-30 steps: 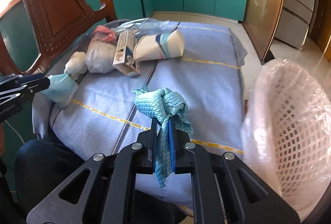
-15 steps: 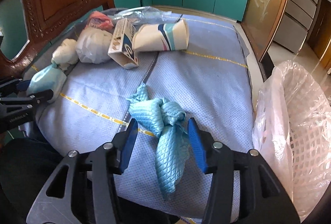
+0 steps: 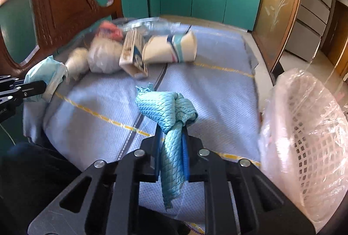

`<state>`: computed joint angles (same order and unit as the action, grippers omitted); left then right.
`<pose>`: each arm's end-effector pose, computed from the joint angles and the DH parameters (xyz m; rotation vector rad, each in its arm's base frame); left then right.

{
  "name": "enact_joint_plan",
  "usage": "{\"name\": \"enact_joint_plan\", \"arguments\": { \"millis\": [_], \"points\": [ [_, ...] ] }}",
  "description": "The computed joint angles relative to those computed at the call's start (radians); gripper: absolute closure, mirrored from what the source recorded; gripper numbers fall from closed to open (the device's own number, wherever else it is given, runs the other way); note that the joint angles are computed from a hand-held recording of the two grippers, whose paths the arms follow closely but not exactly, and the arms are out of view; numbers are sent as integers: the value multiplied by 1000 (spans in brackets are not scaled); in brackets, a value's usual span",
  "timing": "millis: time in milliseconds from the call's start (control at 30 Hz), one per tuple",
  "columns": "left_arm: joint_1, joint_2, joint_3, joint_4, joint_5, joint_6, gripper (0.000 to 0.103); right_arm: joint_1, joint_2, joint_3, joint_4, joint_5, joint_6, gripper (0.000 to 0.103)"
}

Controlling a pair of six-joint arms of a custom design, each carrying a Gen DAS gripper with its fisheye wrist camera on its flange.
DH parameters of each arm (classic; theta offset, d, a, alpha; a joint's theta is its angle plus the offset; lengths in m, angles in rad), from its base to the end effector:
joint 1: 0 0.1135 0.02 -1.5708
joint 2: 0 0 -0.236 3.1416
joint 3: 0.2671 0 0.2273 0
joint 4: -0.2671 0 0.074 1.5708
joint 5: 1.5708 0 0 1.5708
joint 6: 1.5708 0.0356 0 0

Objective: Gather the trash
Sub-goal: 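Carry the mask and cloth over the white basket and open both grippers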

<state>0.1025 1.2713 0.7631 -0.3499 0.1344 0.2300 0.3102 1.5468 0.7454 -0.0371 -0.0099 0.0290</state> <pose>0.2418 0.0201 0.2020 0.2145 2.4090 -0.0115 0.2696 0.0868 0.1522 -0.3431 2.3916 0.1682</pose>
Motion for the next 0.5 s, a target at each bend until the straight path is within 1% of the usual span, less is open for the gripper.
{"name": "enact_joint_plan", "arguments": {
  "millis": [133,200,267,333,400,500],
  "points": [
    [-60,-85,-17,30,13,-59,92,-24,-97,-17,-17,1,14,86],
    [-131,-93,-27,64,-11,-113,92,-27,-145,-22,-34,11,19,86],
    [-185,-94,-35,76,-29,-142,92,-25,-189,-23,-56,31,13,86],
    [-265,-87,-41,98,-99,-174,92,-15,-233,-29,-78,63,1,86],
    [-314,-99,-50,117,-144,-189,92,-13,-266,-36,-94,84,-11,86],
    [-337,-134,-68,123,-180,-198,92,-17,-302,-51,-101,89,-16,86]
  ]
}}
